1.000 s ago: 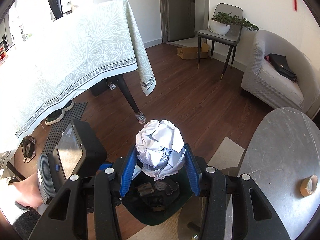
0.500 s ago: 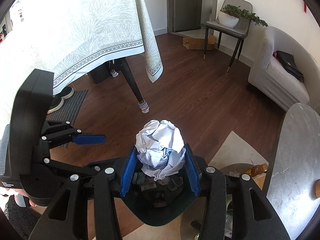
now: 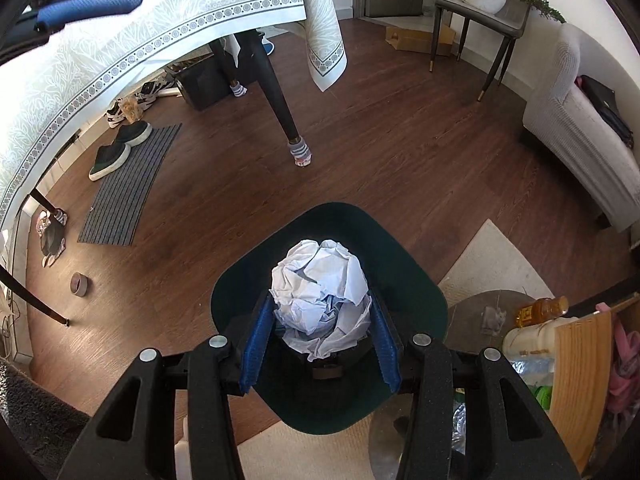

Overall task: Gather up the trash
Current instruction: 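Move both grippers back over the table toward the remaining cup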

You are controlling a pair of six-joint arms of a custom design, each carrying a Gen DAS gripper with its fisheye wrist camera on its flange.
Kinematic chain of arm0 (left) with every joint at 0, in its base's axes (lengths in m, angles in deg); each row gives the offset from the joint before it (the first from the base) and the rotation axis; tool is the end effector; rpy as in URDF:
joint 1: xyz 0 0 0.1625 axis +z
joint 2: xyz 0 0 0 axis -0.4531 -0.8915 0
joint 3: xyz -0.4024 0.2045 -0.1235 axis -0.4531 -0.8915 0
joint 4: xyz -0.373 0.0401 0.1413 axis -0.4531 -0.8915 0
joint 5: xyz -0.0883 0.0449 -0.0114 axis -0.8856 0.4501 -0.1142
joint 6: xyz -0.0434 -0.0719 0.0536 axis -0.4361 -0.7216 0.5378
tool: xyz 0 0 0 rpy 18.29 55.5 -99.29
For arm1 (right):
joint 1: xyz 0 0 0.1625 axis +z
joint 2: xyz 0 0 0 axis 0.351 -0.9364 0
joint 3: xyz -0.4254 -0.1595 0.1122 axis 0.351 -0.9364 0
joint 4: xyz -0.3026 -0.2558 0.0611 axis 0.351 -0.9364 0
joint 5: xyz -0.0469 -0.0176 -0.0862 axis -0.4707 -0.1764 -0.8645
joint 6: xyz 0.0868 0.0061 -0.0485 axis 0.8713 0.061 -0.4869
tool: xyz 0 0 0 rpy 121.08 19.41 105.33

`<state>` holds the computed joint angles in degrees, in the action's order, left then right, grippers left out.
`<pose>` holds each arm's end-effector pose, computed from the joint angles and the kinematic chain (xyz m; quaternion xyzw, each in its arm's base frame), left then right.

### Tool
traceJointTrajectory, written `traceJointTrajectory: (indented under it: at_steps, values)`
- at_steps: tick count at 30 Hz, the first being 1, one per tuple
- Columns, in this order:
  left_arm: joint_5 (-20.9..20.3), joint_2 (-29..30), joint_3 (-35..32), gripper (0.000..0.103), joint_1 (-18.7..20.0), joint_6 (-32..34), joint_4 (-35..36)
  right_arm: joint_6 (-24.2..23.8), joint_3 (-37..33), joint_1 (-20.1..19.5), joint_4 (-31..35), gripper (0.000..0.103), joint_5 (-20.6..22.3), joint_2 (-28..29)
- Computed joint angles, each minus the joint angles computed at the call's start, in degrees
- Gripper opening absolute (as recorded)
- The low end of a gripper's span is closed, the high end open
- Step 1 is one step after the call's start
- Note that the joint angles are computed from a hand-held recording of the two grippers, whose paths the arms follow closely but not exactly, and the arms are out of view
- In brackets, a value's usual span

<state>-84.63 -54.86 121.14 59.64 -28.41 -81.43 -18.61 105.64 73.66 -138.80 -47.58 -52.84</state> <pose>-0.5187 -0.5645 0.1337 0.2464 0.9100 -0.2660 0.2010 0.1216 -0.5782 0.3012 0.2345 -0.9059 0.1418 0.3230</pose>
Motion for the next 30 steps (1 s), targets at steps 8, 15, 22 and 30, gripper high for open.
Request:
traceJointTrajectory:
  at_steps: [8, 15, 22, 30]
  values:
    - [1.77, 0.86, -2.49, 0.032, -1.56, 0.38, -1.88, -1.68, 2.13, -0.15, 0.84, 0.068, 1.61, -2.12]
    - [3.24, 2.05, -4.58, 0.032, -3.13, 1.42, -3.29, -1.97, 3.19, 1.97, 3.98, 0.068, 8.99, -8.28]
    - [4.22, 4.07, -7.30, 0.036, -4.64, 3.36, -5.06, -3.75, 3.72, 4.21, 5.14, 0.064, 10.89, -14.18]
    - [0.37, 8.49, -12.17, 0.040, -5.86, 2.74, -3.15, -6.15, 3.41, 2.72, 4.58, 0.053, 8.36, -21.19]
